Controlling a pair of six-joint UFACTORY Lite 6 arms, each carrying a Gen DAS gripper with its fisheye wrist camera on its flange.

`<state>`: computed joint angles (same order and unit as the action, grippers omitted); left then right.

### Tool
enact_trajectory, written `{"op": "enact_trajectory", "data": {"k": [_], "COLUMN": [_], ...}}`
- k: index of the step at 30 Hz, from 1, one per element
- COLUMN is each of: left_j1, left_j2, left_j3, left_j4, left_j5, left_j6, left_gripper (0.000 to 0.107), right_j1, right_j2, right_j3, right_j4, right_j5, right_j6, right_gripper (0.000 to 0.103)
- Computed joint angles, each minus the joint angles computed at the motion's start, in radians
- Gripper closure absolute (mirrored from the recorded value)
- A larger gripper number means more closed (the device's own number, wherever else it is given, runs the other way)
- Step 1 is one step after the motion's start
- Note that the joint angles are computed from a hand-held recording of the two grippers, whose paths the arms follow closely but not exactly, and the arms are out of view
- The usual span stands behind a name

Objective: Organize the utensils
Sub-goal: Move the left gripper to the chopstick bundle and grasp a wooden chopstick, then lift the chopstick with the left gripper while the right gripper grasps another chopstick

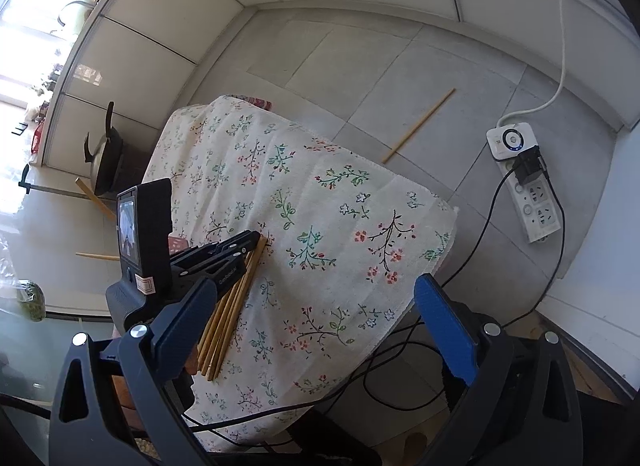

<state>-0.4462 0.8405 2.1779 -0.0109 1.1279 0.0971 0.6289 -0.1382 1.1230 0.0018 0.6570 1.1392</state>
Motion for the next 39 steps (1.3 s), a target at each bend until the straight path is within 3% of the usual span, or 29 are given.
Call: {"op": "enact_trajectory", "data": {"k": [6, 12, 15, 17, 21, 26, 31, 39], "left_j1": [0.044, 0.099, 0.113, 0.086, 0.075, 0.084, 0.087, 0.081], "left_j2": [-0.146, -0.291, -0.311, -0.302, -0.177, -0.039, 0.027, 0.038], "left_j3": [-0.198, -0.29, -0.311, -0.321, -0.183, -0.033, 0.05, 0.078], "left_j4": [-0.033, -0.099, -0.161, -0.132, -0.126, -0.125, -0.13, -0.12], "left_j5": [-0.137, -0.14, -0.105, -0.132, -0.08, -0.019, 0.02, 0.046], "left_j6": [-0.013, 0.047, 0.12, 0.091, 0.068, 0.055, 0.055, 0.067], "left_gripper": [0.107, 0.107, 0.105, 0.103, 0.103, 0.103, 0.102, 0.096], "right_j1": [0.005, 0.008, 0.021, 0.037, 0.056, -0.008, -0.044, -0.034], "right_j2": [0.045, 0.108, 0.119, 0.128, 0.138, 0.087, 0.077, 0.085], "right_j3": [0.025, 0.05, 0.051, 0.063, 0.089, 0.025, -0.002, 0.002], "right_j4": [-0.005, 0.03, 0.034, 0.021, -0.079, -0.04, 0.087, 0.089], "right_j5": [0.011, 0.001, -0.018, -0.036, 0.001, -0.003, -0.033, -0.036], "right_j6": [-0.001, -0.015, 0.036, 0.064, 0.121, 0.068, -0.049, -0.045], "right_gripper": [0.007, 0.007, 0.007, 0.007, 0.007, 0.007, 0.007, 0.007]}}
